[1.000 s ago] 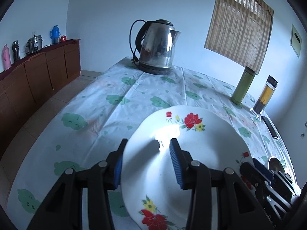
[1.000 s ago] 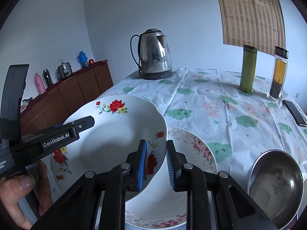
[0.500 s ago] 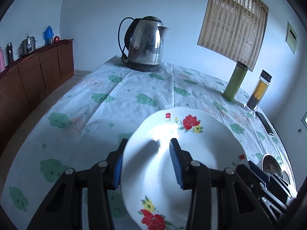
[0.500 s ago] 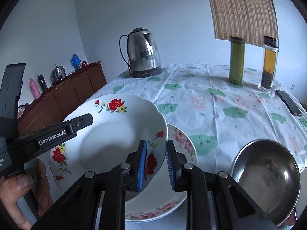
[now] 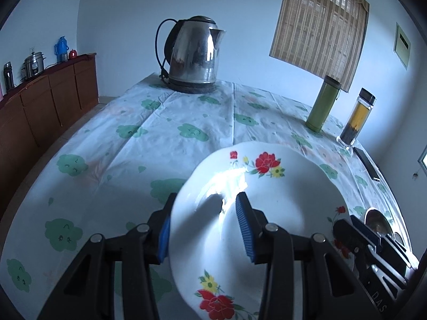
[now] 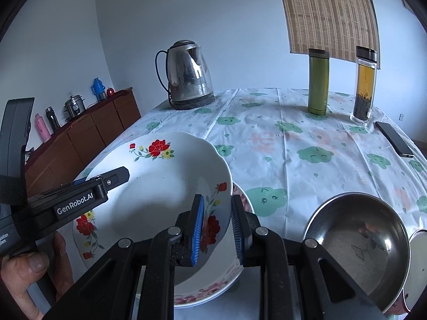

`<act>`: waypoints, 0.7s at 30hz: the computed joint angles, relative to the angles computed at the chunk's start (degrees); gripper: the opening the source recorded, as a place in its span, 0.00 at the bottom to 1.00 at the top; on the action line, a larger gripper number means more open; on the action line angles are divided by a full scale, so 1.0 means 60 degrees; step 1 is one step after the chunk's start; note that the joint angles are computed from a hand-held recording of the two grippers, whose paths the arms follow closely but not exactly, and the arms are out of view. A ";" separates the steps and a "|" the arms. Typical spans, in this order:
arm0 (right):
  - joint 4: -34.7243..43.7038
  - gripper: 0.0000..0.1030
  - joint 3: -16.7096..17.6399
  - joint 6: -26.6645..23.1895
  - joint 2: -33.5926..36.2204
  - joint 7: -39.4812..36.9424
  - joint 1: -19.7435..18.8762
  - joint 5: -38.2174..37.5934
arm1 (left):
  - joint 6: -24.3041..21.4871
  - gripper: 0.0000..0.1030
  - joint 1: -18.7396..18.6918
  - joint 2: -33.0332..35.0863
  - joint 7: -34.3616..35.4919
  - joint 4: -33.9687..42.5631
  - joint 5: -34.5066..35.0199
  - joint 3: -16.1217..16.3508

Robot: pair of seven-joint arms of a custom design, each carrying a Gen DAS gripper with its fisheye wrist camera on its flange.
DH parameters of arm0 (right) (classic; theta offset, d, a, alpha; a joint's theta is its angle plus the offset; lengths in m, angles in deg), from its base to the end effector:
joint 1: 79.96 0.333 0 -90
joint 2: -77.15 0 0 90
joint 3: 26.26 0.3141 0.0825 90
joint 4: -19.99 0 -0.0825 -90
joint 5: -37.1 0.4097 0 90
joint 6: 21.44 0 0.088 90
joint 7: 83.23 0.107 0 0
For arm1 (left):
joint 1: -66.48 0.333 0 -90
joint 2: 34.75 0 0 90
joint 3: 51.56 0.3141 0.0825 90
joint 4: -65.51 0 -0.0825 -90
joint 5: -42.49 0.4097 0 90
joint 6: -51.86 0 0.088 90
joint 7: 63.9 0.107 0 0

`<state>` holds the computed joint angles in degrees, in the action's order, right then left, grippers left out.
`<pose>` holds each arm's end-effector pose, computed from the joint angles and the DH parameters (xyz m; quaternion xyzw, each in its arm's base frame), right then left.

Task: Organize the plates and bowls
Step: 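Lower the red-flower plate onto the floral-rim plate with both grippers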

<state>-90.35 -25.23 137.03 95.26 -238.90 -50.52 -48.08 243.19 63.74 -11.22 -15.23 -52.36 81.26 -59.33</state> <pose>0.5422 0.3675 0.3368 -0.5802 0.6824 -0.2677 0.3550 0.6200 -0.1775 0.3089 -0.5947 0.6904 -0.3665 0.1881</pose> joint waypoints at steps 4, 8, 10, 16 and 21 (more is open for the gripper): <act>0.0024 0.22 0.0021 -0.0030 0.0080 -0.0393 -0.0028 0.0386 | 0.0009 0.40 -0.0263 0.0011 0.0033 0.0003 -0.0075 0.0242; 0.0000 0.22 -0.0032 -0.0072 0.0069 -0.0378 0.0026 0.0425 | -0.0004 0.40 -0.0234 0.0035 0.0073 0.0015 -0.0062 0.0180; -0.0018 0.22 -0.0038 -0.0112 0.0059 -0.0403 0.0029 0.0477 | -0.0004 0.40 -0.0241 0.0059 0.0111 0.0017 -0.0046 0.0174; -0.0039 0.22 -0.0032 -0.0239 0.0057 -0.0547 0.0027 0.0643 | -0.0201 0.40 -0.0022 0.0187 0.0219 0.0119 0.0030 -0.0128; 0.0003 0.22 -0.0019 -0.0314 0.0129 -0.0952 0.0036 0.0990 | -0.0266 0.40 -0.0151 0.0225 0.0262 0.0164 -0.0024 -0.0021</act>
